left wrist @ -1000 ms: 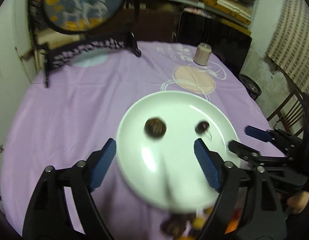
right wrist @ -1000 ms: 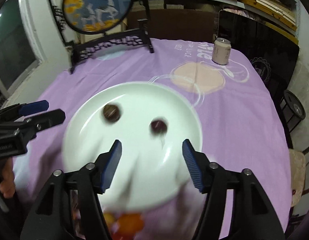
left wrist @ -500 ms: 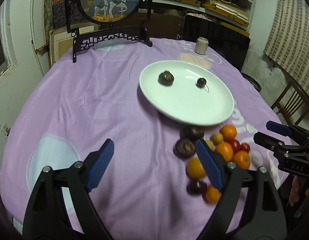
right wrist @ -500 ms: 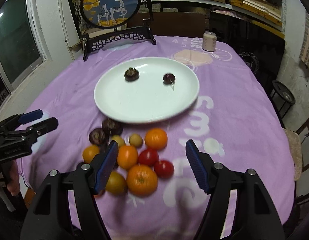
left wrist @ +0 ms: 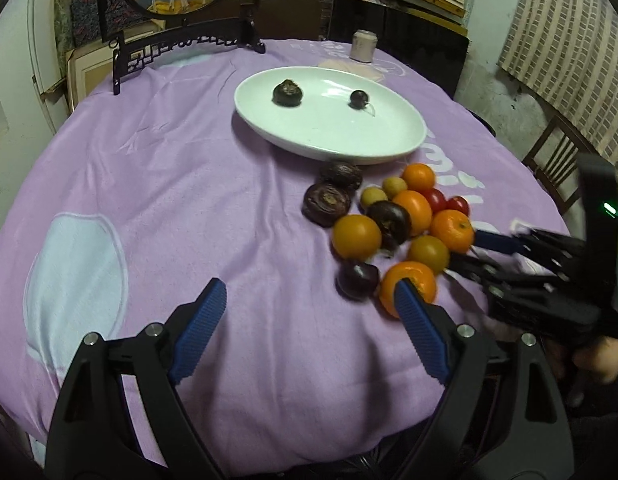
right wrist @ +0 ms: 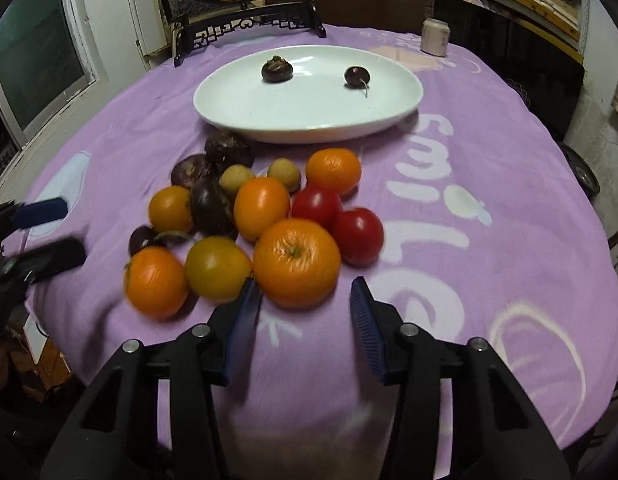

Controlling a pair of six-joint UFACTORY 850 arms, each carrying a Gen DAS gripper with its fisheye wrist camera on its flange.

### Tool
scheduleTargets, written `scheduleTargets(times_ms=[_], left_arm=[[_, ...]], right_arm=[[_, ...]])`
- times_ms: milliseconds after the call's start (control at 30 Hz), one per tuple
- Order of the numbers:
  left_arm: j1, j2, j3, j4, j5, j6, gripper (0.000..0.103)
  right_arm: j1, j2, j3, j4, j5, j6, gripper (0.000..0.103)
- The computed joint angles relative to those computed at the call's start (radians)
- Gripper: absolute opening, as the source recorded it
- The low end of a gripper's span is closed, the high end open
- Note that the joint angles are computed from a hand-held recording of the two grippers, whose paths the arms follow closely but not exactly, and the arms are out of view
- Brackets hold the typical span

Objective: Organize fruits
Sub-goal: 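Grasp an orange tangerine with the right tool while the left tool grasps another tangerine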

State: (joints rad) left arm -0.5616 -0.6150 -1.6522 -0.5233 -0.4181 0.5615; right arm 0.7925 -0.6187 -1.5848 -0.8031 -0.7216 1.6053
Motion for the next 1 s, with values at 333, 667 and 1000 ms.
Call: scheduleTargets(times_ms=[333,667,1000], left_arm=[[-0.044,0.016,0.023,0.019,-0.043,0.023,0.090],[-0.095,-0.093,-0.101,0.077,-0.144,-0.054,0.077],[-0.110,-0.121,-0.117,0.129,-0.061,-0.119,0.041]], right_arm=[[-0.006,0.026,0.050,-0.036,0.035,0.073,0.045],[0.026,0.128,0.215,-0.168,0.065,0.273,0.046],[0.034,0.141,0.239,-0.204,0.076,0.300,0.047]])
